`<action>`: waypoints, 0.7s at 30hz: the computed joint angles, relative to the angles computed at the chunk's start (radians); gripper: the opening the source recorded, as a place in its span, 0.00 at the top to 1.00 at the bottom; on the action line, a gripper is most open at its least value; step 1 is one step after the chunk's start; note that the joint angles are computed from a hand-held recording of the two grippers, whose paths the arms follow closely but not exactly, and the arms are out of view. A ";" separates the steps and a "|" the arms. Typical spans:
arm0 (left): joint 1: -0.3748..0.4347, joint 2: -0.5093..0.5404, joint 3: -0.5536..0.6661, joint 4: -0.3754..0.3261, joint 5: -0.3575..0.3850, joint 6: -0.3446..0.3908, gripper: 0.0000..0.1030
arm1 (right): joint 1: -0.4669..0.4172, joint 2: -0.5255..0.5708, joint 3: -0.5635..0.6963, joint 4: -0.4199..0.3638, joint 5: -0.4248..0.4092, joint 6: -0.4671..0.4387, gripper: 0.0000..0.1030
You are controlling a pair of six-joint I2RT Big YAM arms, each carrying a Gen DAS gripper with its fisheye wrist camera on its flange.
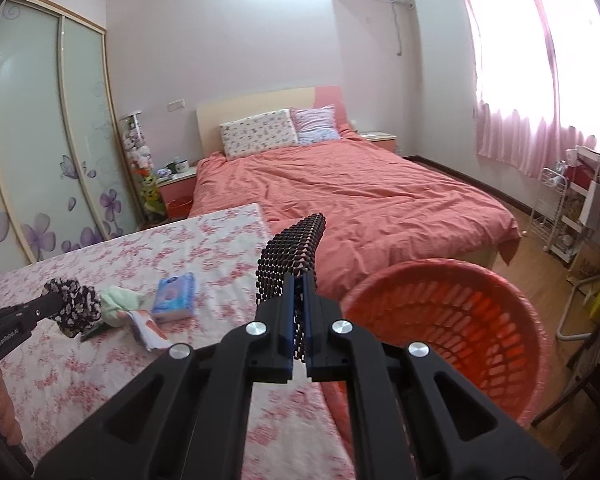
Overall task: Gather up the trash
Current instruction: 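Carry the scrunchie and mesh pad over the orange basket and open both tools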
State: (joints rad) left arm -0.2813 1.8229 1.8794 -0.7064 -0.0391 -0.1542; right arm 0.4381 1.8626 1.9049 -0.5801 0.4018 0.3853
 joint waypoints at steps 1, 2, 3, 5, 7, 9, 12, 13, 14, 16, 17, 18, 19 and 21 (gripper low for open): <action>-0.011 0.008 0.013 -0.002 0.009 0.003 0.96 | -0.002 -0.014 -0.022 0.008 0.008 0.001 0.95; -0.019 0.012 0.018 -0.002 0.015 0.005 0.96 | -0.005 -0.023 -0.038 0.015 0.011 0.001 0.95; -0.029 0.018 0.026 -0.003 0.021 0.008 0.96 | -0.007 -0.035 -0.057 0.022 0.017 0.001 0.95; -0.046 0.032 0.046 -0.006 0.035 0.015 0.96 | -0.014 -0.056 -0.090 0.034 0.025 0.004 0.95; -0.068 0.048 0.069 -0.012 0.050 0.018 0.96 | -0.022 -0.076 -0.122 0.046 0.027 0.011 0.95; -0.083 0.063 0.090 -0.017 0.064 0.016 0.96 | -0.031 -0.098 -0.156 0.058 0.029 0.020 0.95; -0.106 0.083 0.120 -0.025 0.090 0.014 0.96 | -0.044 -0.123 -0.196 0.072 0.036 0.033 0.95; -0.113 0.093 0.133 -0.029 0.095 0.013 0.96 | -0.048 -0.131 -0.209 0.076 0.038 0.037 0.95; -0.126 0.105 0.150 -0.033 0.103 0.013 0.96 | -0.052 -0.137 -0.219 0.079 0.039 0.040 0.95; -0.141 0.121 0.174 -0.039 0.117 0.017 0.96 | -0.058 -0.152 -0.244 0.087 0.048 0.050 0.95; -0.145 0.126 0.181 -0.040 0.123 0.018 0.96 | -0.060 -0.157 -0.253 0.090 0.050 0.053 0.95; -0.153 0.135 0.194 -0.043 0.132 0.020 0.96 | -0.064 -0.164 -0.264 0.092 0.052 0.057 0.95; -0.160 0.146 0.210 -0.047 0.136 0.020 0.96 | -0.067 -0.167 -0.270 0.093 0.055 0.062 0.95; -0.172 0.165 0.235 -0.053 0.152 0.024 0.96 | -0.074 -0.176 -0.288 0.099 0.059 0.070 0.95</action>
